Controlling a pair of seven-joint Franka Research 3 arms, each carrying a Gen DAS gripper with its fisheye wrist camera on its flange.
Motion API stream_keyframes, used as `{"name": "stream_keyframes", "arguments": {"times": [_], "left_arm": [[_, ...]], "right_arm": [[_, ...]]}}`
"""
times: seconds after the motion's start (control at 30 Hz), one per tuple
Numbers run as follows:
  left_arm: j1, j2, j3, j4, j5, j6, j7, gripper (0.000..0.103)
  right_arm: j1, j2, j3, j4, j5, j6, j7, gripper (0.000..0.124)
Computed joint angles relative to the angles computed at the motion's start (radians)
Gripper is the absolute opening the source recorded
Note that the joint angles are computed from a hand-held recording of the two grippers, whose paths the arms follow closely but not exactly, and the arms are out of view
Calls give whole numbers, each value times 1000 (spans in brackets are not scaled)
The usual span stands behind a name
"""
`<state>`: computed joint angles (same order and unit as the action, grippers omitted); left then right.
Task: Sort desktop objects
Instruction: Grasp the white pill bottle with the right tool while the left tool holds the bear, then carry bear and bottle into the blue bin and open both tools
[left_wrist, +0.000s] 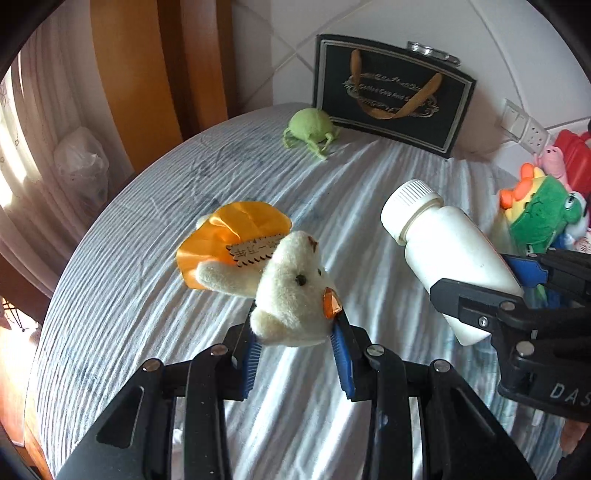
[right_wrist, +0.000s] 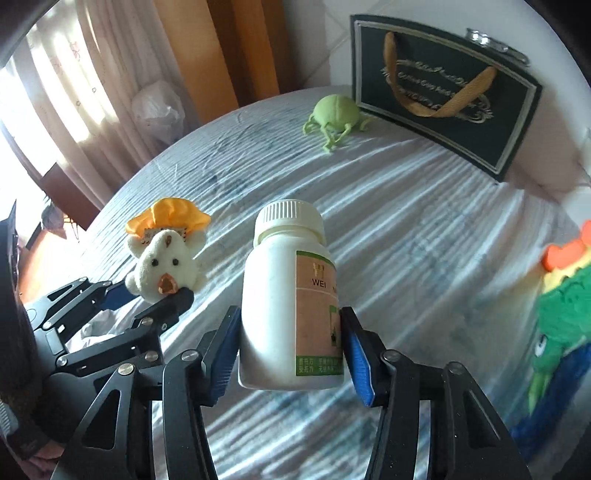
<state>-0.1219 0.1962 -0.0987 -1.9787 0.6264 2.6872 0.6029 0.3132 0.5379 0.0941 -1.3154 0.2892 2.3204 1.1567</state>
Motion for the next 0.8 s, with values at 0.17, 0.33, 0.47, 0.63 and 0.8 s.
{"name": "stream_keyframes", "arguments": {"times": [0.17, 0.33, 0.47, 0.63, 0.8], "left_arm": [[-52, -60, -35, 16, 54, 17, -8, 34], [-103, -122, -84, 38, 100, 33, 6, 34], [-156, -158, -130, 78, 163, 34, -9, 34], [-248, -140, -194, 196, 256, 17, -24, 34], [-401, 3, -230, 447, 296, -28, 36, 34]], "right_arm": [[-24, -265, -34, -322, 10, 188, 45, 52], [-63, -520, -61, -567, -13, 329, 112, 52], [-127, -740, -74, -748, -85, 423, 207, 52], [-265, -1004, -77, -920, -162, 460, 290, 52], [-424, -1210, -120, -1027, -200, 474, 291, 52]]}}
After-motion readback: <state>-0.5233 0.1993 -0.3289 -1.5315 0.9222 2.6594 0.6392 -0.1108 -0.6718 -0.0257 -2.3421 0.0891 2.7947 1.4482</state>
